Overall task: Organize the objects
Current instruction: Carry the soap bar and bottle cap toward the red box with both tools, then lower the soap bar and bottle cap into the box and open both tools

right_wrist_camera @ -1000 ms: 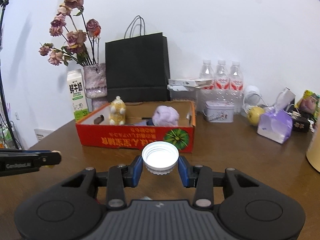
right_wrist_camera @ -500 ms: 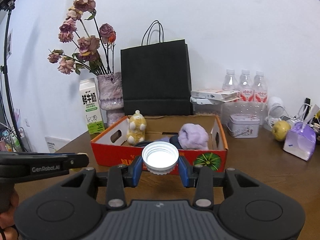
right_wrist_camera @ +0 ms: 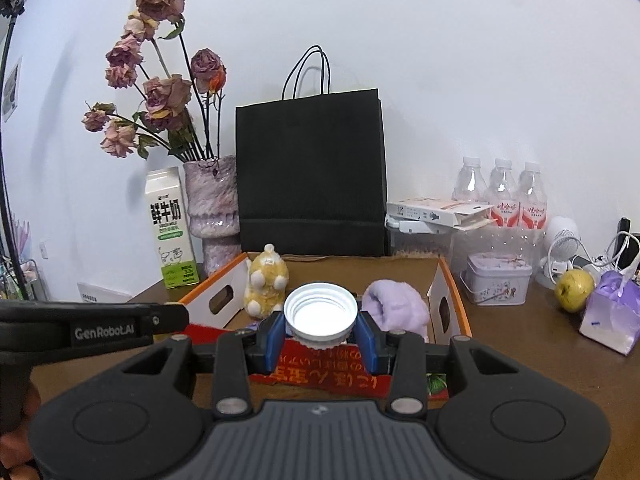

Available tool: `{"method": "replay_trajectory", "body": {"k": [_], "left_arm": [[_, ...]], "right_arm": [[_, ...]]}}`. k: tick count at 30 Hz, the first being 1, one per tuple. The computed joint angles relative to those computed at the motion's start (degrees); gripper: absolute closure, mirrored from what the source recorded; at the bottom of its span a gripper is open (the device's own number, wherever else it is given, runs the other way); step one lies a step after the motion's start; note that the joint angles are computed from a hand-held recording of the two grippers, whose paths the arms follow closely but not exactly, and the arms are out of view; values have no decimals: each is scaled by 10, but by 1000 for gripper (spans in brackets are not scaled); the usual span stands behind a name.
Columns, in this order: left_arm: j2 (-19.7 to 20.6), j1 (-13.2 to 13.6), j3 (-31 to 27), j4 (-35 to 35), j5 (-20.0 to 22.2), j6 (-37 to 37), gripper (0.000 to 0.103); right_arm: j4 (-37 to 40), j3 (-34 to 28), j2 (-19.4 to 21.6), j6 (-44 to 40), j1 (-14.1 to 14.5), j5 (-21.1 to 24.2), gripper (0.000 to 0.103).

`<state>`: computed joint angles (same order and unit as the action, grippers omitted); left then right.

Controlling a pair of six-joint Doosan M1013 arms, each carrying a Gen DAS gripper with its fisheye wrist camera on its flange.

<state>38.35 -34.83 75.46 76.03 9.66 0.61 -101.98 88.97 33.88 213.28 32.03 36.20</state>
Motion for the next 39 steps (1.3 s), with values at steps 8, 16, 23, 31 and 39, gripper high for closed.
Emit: {"method": "replay_trajectory", "body": {"k": [8, 16, 23, 31, 39], "left_arm": [[22, 4, -40, -55, 3, 57, 81], [44, 8, -79, -134, 11, 141, 81], [62, 13, -110, -208, 17, 217, 81], [85, 17, -148, -292, 32, 308, 81], [107, 21, -187, -357, 51, 379, 81]], "right_arm": [[10, -32, 18, -16, -8, 11, 66], [18, -66, 37, -37, -21, -12, 66], [49, -92, 52, -88, -29, -25, 66], [75, -116, 67, -121, -40, -39, 66], [98, -135, 80, -155, -49, -48, 66]]}}
